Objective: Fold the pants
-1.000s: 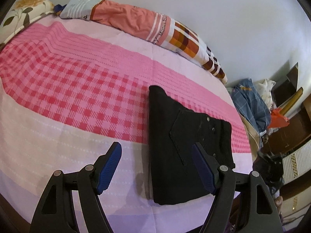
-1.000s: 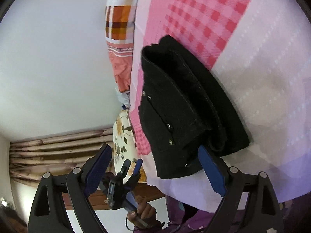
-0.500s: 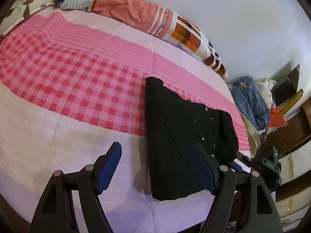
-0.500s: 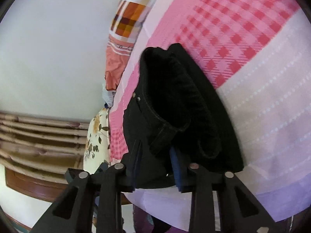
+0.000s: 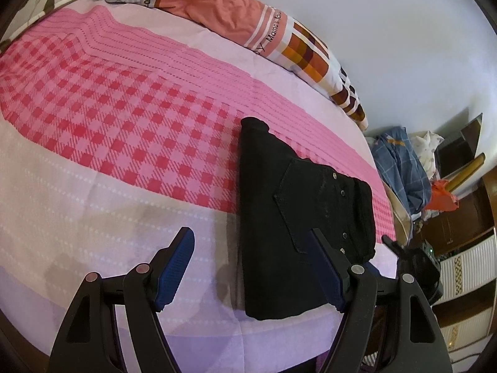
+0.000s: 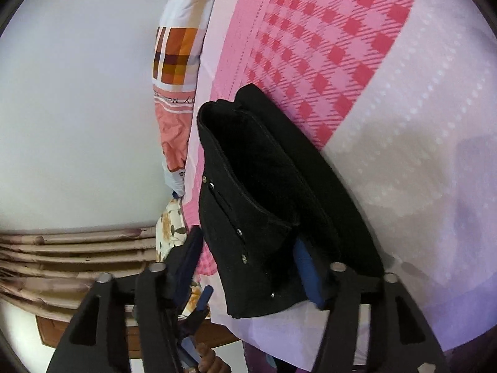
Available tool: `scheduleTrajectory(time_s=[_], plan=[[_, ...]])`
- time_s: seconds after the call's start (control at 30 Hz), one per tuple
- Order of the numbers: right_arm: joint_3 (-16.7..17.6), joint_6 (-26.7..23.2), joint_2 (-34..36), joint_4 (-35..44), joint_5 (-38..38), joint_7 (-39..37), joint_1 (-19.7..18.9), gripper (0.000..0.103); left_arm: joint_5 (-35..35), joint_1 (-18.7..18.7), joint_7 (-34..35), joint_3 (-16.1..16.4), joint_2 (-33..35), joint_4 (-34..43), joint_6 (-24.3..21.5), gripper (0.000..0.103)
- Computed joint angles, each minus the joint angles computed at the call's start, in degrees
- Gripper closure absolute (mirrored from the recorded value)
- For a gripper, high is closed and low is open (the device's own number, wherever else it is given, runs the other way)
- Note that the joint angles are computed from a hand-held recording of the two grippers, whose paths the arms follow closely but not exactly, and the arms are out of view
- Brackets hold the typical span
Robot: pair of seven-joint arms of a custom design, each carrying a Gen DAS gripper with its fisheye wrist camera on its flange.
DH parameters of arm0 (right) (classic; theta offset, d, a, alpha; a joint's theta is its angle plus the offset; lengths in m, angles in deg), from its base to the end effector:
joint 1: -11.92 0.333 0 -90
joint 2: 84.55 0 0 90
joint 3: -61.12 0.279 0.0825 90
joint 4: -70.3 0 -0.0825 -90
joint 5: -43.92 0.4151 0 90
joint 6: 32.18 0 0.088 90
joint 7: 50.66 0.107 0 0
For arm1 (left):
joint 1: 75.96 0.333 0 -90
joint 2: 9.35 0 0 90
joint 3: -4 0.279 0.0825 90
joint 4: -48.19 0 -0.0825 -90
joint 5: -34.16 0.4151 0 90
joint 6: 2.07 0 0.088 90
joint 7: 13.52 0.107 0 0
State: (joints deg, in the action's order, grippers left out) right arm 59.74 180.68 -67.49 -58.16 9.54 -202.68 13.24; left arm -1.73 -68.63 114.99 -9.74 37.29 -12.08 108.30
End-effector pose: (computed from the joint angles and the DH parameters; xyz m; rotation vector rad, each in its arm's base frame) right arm 0.5774 0.0743 0.3065 -0.2316 2.0266 0.2908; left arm 0.7767 -0.0680 0.3521 1.3671 -2.2951 0.9967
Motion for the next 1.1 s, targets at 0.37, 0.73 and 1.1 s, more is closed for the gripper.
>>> scheduleTrajectory(time_s=[0.37, 0.73, 1.1], plan=[[0.49, -3.79, -3.77, 0.77, -8.89, 0.73, -0.94, 0.089, 0.79, -0.46, -0.1, 0.16, -0.04, 0.25, -0.61, 0.028], [0.68, -3.32, -4.17, -2.98, -14.17, 7.73, -1.89, 0.092, 2.64, -1.39, -0.36, 0.83, 0.25, -0.16, -0.09, 0.027], [-1.33, -0.17, -5.63, -5.23, -11.43, 4.12, -1.2, 0.078, 3.61, -1.77, -0.42, 1.0, 0.17, -0.47, -0.27, 0.027]])
